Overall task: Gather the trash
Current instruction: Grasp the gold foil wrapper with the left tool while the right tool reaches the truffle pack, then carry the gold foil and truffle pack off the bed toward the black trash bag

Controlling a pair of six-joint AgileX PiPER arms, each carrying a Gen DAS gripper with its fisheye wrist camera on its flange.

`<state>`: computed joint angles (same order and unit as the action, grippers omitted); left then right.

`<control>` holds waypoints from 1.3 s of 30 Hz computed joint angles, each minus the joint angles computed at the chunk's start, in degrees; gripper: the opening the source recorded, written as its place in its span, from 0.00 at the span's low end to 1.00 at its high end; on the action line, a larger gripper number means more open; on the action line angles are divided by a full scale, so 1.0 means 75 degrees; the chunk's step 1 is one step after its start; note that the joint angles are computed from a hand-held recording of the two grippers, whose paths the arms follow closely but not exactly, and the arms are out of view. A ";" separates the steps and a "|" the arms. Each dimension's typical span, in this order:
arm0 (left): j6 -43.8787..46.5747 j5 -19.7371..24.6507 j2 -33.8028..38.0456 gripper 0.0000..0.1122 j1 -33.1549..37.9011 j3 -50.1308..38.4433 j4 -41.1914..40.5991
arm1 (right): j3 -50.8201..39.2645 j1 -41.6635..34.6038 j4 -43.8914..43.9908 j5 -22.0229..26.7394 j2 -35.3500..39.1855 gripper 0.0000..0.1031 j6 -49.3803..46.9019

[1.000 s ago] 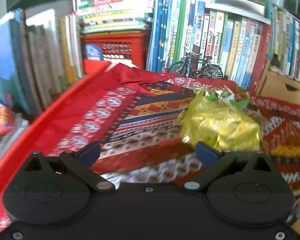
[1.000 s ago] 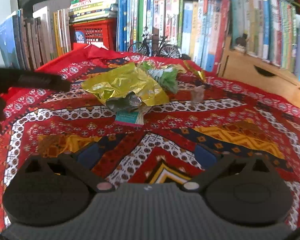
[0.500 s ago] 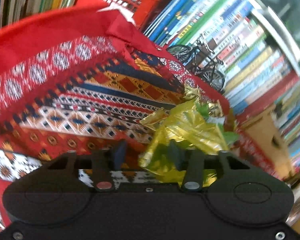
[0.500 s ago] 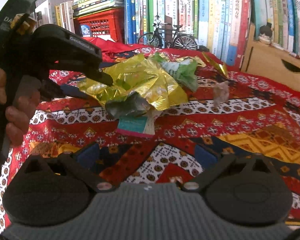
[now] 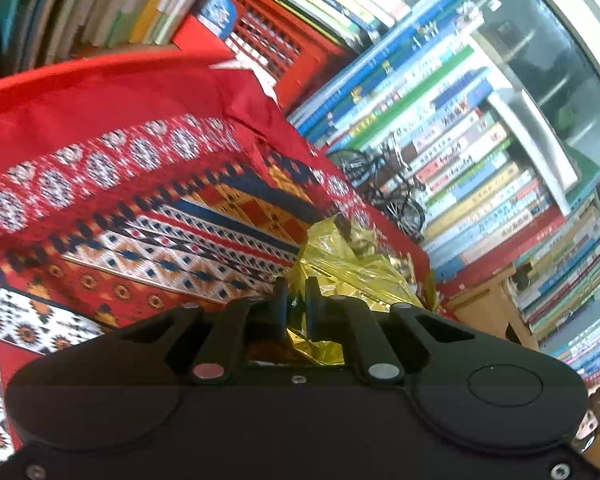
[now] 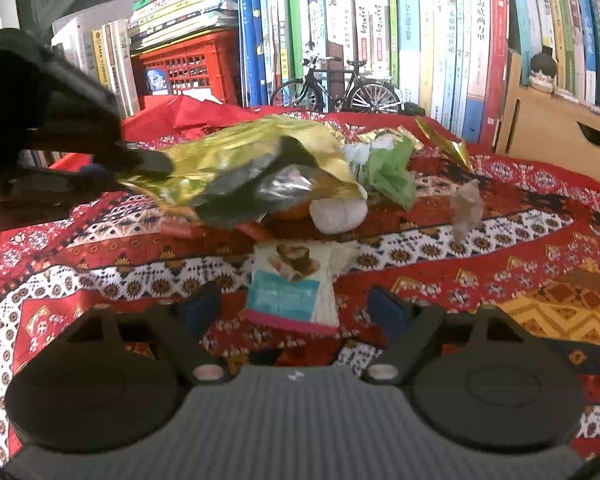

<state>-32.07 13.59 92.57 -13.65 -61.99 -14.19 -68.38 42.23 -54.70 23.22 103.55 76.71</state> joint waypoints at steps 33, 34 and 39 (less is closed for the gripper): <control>0.1447 0.0652 -0.3504 0.06 0.1657 0.2675 -0.1227 | 0.1150 0.1844 -0.0176 0.2164 -0.1824 0.50 0.1370; 0.1149 0.0780 -0.3657 0.06 0.1647 0.2689 -0.0762 | 0.1214 0.2040 -0.0187 0.2317 -0.1906 0.50 0.1452; 0.2765 0.1699 -0.4554 0.05 0.2475 0.2954 -0.1795 | 0.1317 0.2973 -0.0301 0.3007 -0.2140 0.50 0.1637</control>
<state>-11.34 26.34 58.42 4.91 -39.83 -27.65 -58.51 64.53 -56.95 45.78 87.49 88.98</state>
